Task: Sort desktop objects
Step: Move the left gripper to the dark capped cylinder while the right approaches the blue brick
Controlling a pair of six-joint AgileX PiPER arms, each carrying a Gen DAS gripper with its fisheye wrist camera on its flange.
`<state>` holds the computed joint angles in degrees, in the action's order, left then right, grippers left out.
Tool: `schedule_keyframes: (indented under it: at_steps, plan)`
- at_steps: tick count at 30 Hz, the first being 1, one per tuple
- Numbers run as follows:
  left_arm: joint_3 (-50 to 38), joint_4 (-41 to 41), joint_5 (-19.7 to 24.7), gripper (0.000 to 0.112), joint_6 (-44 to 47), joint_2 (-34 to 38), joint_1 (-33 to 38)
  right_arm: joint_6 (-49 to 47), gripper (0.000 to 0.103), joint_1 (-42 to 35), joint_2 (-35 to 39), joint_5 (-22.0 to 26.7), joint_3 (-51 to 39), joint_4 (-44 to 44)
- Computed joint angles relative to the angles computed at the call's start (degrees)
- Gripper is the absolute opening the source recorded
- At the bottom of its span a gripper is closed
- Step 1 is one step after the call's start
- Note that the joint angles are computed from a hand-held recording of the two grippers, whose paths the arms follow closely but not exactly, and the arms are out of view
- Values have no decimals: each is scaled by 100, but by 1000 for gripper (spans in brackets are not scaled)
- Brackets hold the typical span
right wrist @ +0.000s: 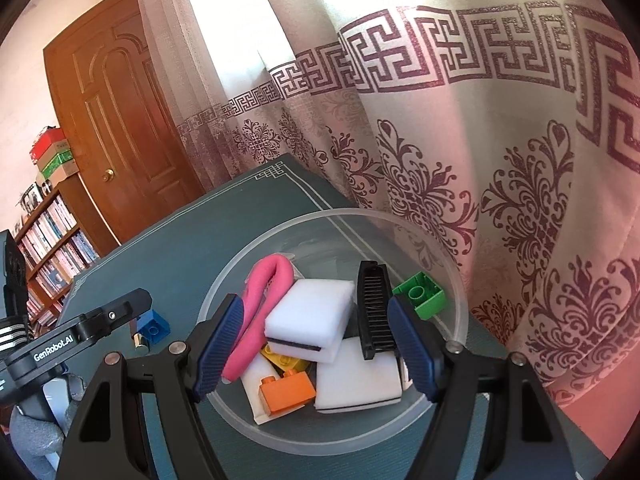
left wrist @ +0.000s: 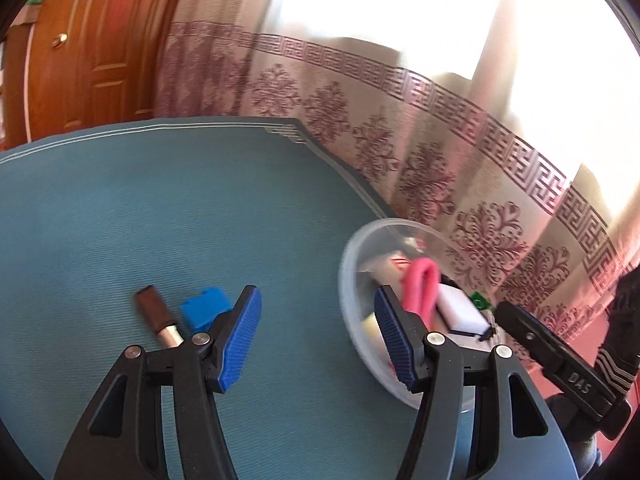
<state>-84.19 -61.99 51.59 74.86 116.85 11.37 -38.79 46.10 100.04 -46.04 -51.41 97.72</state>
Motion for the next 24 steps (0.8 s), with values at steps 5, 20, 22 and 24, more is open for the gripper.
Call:
schedule_keyframes:
  at_steps: [5,20,22,24]
  plan:
    - [-204,100,-354,62,-284,172,171,-94,78,48,107,78,-137,-25]
    - [-680,568,-971,62,-859,653,176,-318,78,210,371,187,-437,3]
    - [-798,695,-1043,62,-1030,779,159,-378,78,232,412,182,-486,31]
    - [-903,810,-1127,62,-1167,909,152,-444,78,258,443,166,-536,50]
